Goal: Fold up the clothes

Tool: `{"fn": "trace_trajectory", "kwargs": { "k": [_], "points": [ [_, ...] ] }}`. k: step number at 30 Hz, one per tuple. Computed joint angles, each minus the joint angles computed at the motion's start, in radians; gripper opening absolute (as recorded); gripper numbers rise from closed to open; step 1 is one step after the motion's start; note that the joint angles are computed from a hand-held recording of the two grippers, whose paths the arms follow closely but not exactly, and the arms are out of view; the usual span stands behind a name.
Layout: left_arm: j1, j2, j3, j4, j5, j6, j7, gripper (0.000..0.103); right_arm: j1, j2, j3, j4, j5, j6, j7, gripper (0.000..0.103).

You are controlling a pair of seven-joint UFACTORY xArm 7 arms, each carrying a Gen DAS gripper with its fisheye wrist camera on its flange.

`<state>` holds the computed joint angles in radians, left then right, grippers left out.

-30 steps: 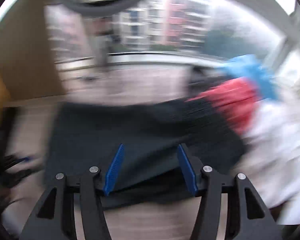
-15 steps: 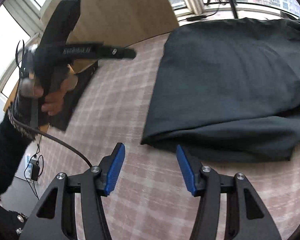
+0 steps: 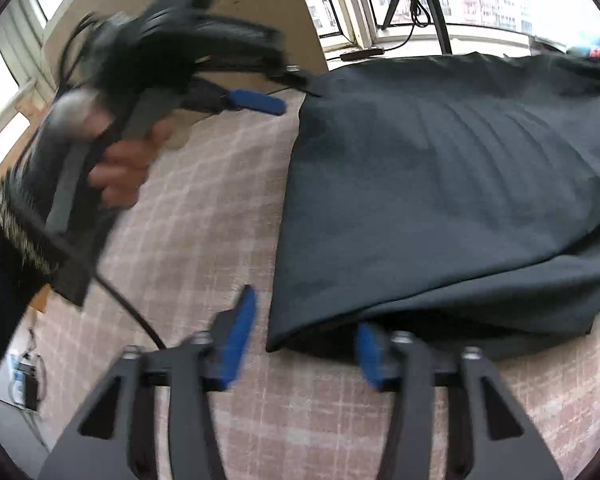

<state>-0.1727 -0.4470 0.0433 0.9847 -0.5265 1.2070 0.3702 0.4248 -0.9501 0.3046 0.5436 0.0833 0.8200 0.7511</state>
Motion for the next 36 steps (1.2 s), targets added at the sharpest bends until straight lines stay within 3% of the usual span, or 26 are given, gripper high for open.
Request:
{"fn": "trace_trajectory", "kwargs": {
  "k": [4, 6, 7, 8, 10, 14, 20, 30, 34, 36],
  "points": [
    [-0.006, 0.050, -0.007, 0.014, -0.044, -0.030, -0.020, 0.054, 0.007, -0.001, -0.011, -0.019, -0.001, -0.027, -0.020, 0.007],
    [-0.003, 0.079, 0.003, 0.032, -0.082, -0.029, -0.047, 0.054, 0.011, -0.002, -0.018, -0.028, 0.001, -0.040, -0.031, 0.006],
    [0.000, 0.093, 0.006, 0.041, -0.101, -0.028, -0.060, 0.048, 0.012, 0.000, -0.020, -0.028, -0.002, -0.041, -0.039, 0.005],
    [0.002, 0.105, 0.011, 0.048, -0.121, -0.021, -0.069, 0.030, 0.014, 0.004, -0.023, -0.027, -0.004, -0.044, -0.051, 0.005],
    [0.007, 0.112, 0.001, 0.056, -0.118, -0.023, -0.071, 0.006, 0.023, 0.009, -0.024, -0.020, 0.001, -0.037, -0.064, 0.005],
    [0.004, 0.058, -0.031, 0.033, -0.059, -0.069, -0.053, 0.003, 0.048, 0.027, -0.039, -0.003, 0.028, -0.040, -0.097, 0.004],
    [0.026, -0.044, 0.009, 0.020, 0.017, -0.037, -0.045, 0.003, 0.089, 0.065, -0.031, 0.048, 0.067, -0.064, -0.139, 0.004],
    [0.185, -0.324, 0.171, -0.055, 0.234, 0.193, 0.001, 0.003, 0.270, 0.260, 0.039, 0.209, 0.188, -0.162, -0.207, 0.004],
    [0.269, -0.371, 0.232, -0.060, 0.324, 0.267, 0.032, 0.003, 0.316, 0.424, 0.083, 0.324, 0.226, -0.235, -0.258, 0.004],
    [0.311, -0.374, 0.227, -0.069, 0.391, 0.287, 0.045, 0.011, 0.369, 0.483, 0.040, 0.379, 0.240, -0.157, -0.295, 0.006]
  ]
}}
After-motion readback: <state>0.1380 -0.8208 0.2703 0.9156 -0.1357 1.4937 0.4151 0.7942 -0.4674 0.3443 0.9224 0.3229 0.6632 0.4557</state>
